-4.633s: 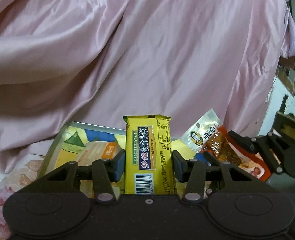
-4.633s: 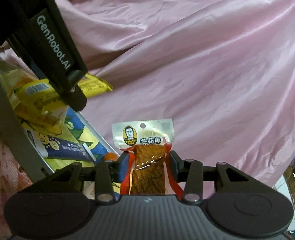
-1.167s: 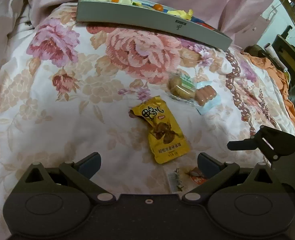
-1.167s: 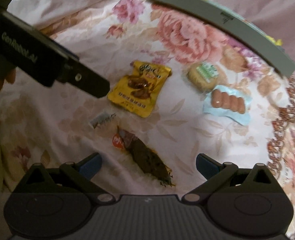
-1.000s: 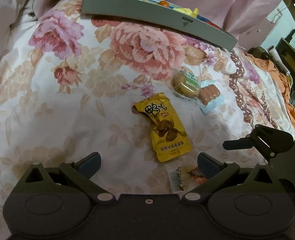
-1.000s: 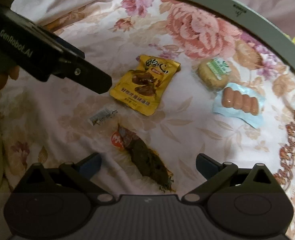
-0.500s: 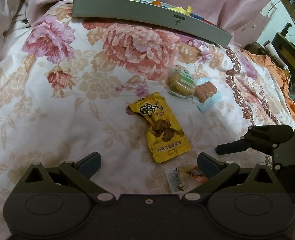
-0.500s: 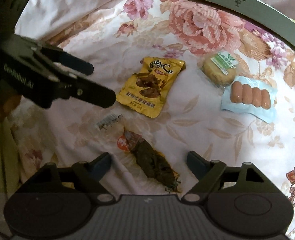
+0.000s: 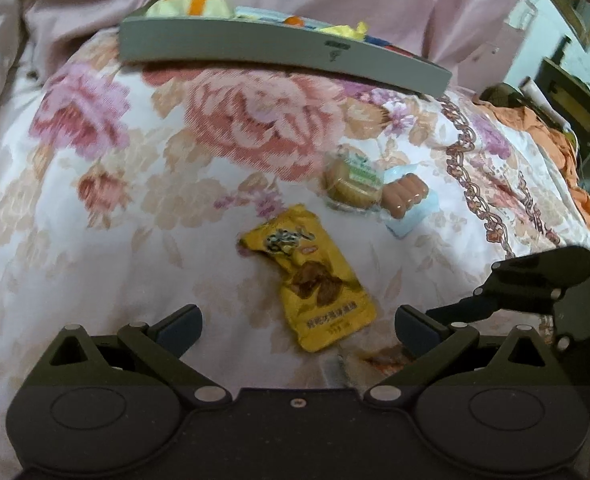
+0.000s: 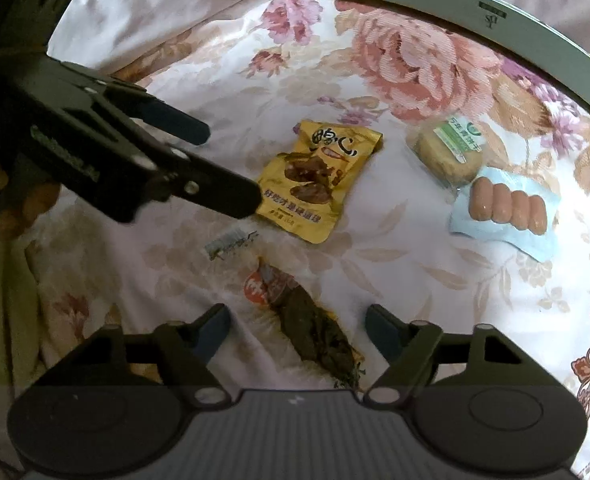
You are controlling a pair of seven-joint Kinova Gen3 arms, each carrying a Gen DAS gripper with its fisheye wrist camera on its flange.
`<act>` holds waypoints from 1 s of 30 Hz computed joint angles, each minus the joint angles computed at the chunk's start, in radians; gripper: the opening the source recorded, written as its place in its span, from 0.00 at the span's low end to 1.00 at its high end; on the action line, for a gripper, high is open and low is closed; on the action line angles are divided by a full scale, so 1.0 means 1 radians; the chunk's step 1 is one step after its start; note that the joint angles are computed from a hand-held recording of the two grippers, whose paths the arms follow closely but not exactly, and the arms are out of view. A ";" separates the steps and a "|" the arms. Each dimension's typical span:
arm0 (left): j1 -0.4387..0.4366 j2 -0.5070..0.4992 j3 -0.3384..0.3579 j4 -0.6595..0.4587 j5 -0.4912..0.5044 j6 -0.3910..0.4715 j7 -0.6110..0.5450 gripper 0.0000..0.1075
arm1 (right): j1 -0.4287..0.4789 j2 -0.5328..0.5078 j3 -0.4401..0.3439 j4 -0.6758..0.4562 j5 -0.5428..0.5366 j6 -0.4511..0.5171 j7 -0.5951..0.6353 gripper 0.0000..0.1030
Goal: Organize snacks
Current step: 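Grasp the yellow duck snack bag with the left gripper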
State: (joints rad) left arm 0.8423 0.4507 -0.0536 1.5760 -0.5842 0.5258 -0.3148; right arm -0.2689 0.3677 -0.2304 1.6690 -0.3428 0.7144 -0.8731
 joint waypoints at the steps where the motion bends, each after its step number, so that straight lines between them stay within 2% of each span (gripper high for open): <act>1: 0.012 0.009 -0.009 -0.008 -0.020 0.000 0.001 0.95 | -0.001 0.000 0.005 -0.002 0.001 0.000 -0.009 0.61; 4: 0.034 0.030 -0.028 -0.028 -0.060 -0.005 0.005 0.95 | -0.017 -0.006 0.028 0.004 0.028 -0.019 -0.058 0.52; 8: 0.054 0.044 -0.067 -0.032 -0.085 -0.042 0.058 0.95 | -0.051 -0.024 0.053 0.031 0.108 -0.062 -0.119 0.51; 16: 0.028 0.128 -0.096 -0.150 -0.002 -0.030 0.141 0.95 | -0.075 -0.028 0.056 0.044 0.188 -0.079 -0.194 0.53; 19: 0.049 0.178 -0.117 -0.226 -0.013 0.040 0.139 0.95 | -0.077 -0.029 0.053 0.045 0.201 -0.080 -0.208 0.53; 25: 0.070 0.259 -0.092 -0.353 -0.068 0.249 -0.029 0.94 | -0.061 -0.021 0.040 0.039 0.187 -0.081 -0.212 0.55; 27: 0.061 0.255 -0.078 -0.343 -0.081 0.263 -0.029 0.92 | -0.046 -0.014 0.034 0.031 0.171 -0.076 -0.198 0.56; 30: 0.059 0.227 -0.087 -0.296 -0.084 0.233 0.014 0.86 | -0.033 -0.009 0.030 0.025 0.156 -0.076 -0.184 0.58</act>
State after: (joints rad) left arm 0.9010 0.6778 -0.1405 1.2804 -0.6678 0.7590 -0.3004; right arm -0.3017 0.3592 -0.2003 1.6943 -0.1865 0.6388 -1.0572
